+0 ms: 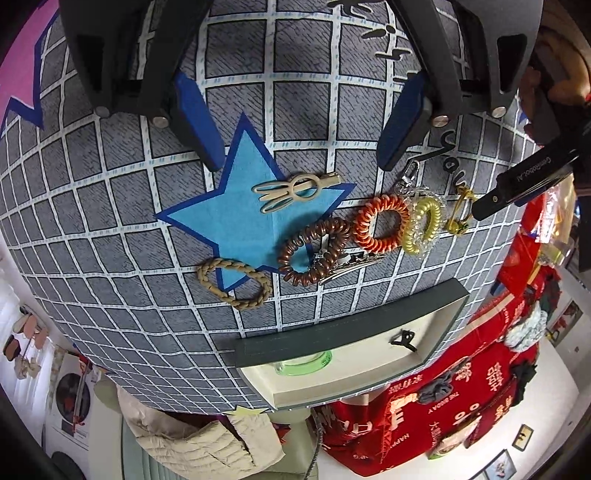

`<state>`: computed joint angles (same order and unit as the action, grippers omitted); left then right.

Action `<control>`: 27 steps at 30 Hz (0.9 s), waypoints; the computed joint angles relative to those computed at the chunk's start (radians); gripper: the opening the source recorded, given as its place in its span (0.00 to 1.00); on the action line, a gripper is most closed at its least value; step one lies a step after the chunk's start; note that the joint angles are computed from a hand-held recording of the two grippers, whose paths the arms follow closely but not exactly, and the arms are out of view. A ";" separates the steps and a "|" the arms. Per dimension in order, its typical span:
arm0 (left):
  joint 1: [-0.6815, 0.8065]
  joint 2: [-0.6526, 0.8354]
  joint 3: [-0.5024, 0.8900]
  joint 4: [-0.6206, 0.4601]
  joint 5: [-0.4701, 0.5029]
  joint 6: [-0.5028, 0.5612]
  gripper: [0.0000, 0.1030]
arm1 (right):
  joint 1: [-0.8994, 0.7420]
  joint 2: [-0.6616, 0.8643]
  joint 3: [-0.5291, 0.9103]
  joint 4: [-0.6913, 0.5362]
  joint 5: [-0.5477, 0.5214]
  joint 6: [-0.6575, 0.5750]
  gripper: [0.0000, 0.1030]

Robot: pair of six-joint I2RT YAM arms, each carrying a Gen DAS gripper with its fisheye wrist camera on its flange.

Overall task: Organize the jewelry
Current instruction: 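Grasp the yellow beaded hair tie with the left tool while the right tool grasps the beige hairpin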

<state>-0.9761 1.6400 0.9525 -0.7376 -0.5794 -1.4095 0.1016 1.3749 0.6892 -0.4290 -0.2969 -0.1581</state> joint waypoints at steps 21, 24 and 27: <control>-0.021 0.120 0.116 -0.018 -0.029 0.120 0.84 | 0.149 -0.013 -0.084 0.183 0.212 0.055 0.18; -0.023 0.112 0.110 0.010 -0.024 0.147 0.69 | 0.107 -0.008 -0.072 0.160 0.159 0.033 0.11; -0.022 0.097 0.095 0.052 -0.015 0.179 0.37 | 0.074 -0.007 -0.067 0.146 0.119 0.013 0.09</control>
